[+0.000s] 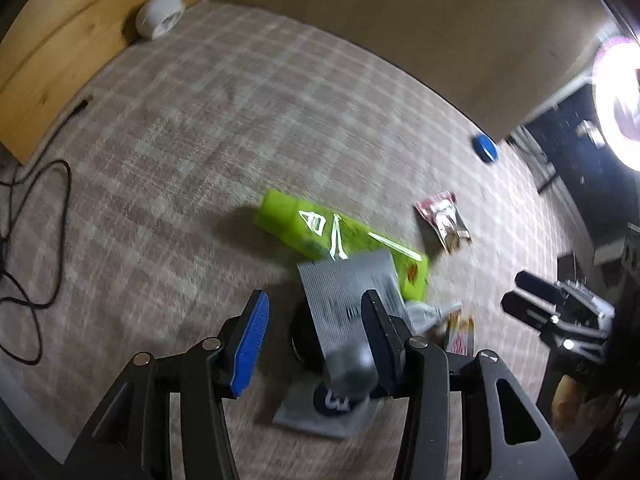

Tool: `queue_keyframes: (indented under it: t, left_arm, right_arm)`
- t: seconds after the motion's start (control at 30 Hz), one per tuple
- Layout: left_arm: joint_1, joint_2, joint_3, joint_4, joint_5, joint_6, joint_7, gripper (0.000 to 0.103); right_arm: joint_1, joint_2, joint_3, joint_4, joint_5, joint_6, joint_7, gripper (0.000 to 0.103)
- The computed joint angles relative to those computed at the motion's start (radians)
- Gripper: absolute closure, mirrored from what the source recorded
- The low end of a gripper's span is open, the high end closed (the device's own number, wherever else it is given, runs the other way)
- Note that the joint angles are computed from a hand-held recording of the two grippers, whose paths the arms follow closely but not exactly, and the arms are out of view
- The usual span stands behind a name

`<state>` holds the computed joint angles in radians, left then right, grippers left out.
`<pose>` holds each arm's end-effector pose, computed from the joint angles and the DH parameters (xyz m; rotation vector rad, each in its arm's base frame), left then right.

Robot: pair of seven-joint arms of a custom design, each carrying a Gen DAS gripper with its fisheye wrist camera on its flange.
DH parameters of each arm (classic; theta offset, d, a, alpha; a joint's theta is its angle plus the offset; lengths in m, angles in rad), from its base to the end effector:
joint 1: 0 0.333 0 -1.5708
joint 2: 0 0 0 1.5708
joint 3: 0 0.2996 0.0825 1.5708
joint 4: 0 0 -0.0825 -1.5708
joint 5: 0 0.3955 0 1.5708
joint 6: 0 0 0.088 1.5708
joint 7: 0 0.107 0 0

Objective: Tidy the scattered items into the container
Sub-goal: 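Move both grippers to the green tube and grey pouch on the rug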

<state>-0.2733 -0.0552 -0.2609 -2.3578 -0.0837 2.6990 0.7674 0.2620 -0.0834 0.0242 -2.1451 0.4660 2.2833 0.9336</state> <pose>0.4641 -0.2716 0.3680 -2.5029 1.7785 -0.6164 0.5299 0.1671 0.4419 -2.4251 1.1953 0.0559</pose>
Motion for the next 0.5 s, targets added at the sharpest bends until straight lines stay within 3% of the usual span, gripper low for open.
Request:
queue_keyframes:
  t: [0.33,0.5]
  left_arm:
    - [-0.005,0.109,0.021,0.084,-0.016,-0.006,-0.012,0.056]
    - [-0.007,0.143,0.034,0.114,-0.006,-0.001,-0.024,0.056]
  right_arm:
    - [-0.002,0.149,0.047,0.144,-0.041,0.0,0.082,0.048]
    - [-0.021,0.17,0.062,0.187,0.054,-0.069,-0.004,0.051]
